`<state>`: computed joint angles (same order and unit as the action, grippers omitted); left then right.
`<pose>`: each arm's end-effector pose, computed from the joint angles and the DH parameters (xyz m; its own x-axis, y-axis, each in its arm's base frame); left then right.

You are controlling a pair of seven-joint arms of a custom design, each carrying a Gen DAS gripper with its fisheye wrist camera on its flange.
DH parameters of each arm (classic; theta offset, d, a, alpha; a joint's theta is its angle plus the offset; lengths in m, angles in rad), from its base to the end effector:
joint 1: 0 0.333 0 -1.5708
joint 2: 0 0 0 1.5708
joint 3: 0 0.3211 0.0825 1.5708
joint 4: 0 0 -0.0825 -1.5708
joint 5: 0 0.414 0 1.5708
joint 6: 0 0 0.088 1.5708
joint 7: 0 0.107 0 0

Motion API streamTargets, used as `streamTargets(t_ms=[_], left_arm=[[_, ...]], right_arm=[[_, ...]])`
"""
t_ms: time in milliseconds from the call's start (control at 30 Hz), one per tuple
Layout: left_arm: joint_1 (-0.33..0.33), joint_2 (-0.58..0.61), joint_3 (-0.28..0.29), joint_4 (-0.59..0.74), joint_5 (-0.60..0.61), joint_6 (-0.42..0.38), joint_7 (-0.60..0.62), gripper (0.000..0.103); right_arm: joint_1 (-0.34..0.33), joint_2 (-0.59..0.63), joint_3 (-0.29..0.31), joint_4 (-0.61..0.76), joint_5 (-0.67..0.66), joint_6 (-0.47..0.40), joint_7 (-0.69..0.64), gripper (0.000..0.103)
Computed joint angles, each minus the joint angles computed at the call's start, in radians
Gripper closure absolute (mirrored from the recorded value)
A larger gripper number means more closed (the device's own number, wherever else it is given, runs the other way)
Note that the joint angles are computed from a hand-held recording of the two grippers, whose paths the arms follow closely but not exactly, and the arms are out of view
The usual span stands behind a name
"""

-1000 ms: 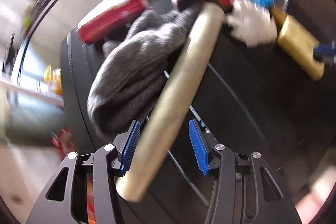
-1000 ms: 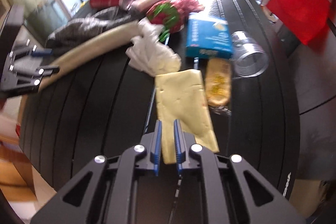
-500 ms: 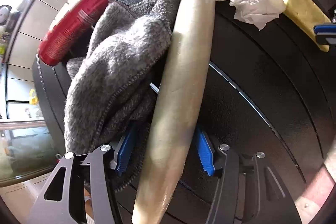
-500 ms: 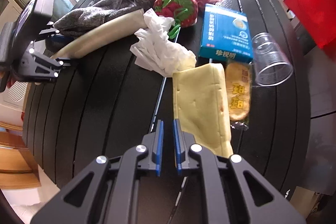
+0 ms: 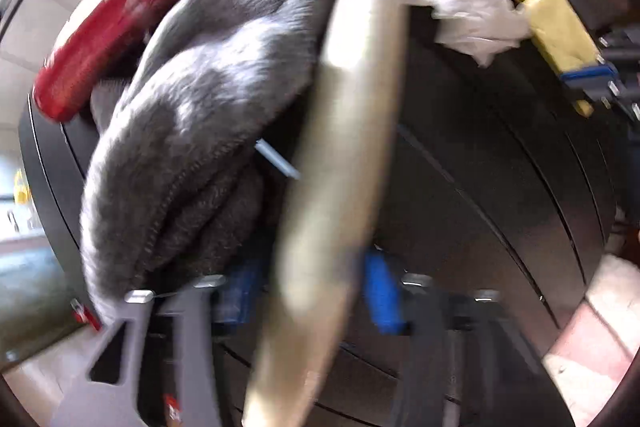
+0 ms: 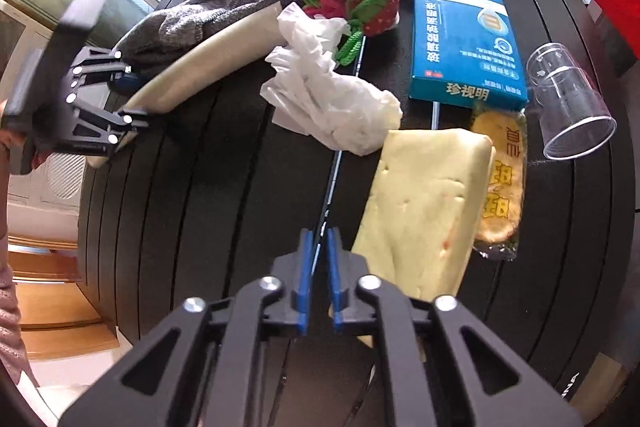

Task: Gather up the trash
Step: 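Lift the tube with the left tool while the right tool lifts the sponge toward the bucket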

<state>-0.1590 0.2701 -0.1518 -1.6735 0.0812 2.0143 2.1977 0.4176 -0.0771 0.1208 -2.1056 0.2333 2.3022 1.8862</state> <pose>0.6474 -0.1942 0.4479 -0.8179 -0.5708 -0.0718 -0.5695 0.8210 -0.0389 0.4944 0.3021 0.4715 0.1129 -0.9569 -0.2676 -0.9813 -0.0652 -0.1809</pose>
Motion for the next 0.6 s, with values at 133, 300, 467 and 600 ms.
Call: streamTargets(t_ms=[133, 300, 467, 600], left_arm=[[0.000, 0.013, 0.008, 0.030, -0.002, -0.031, -0.050, 0.064], [0.012, 0.015, 0.002, 0.047, -0.041, -0.026, -0.059, 0.066], [0.055, -0.073, -0.005, 0.022, -0.176, -0.033, -0.016, 0.067], [0.077, -0.128, -0.011, 0.001, -0.307, -0.054, 0.003, 0.067]], right_arm=[[0.001, -0.020, -0.006, -0.015, 0.046, 0.010, -0.019, 0.097], [0.010, -0.076, -0.018, -0.051, 0.115, 0.038, -0.053, 0.097], [0.015, -0.165, -0.038, -0.124, 0.164, 0.074, -0.070, 0.097], [0.023, -0.255, -0.057, -0.198, 0.169, 0.099, -0.065, 0.097]])
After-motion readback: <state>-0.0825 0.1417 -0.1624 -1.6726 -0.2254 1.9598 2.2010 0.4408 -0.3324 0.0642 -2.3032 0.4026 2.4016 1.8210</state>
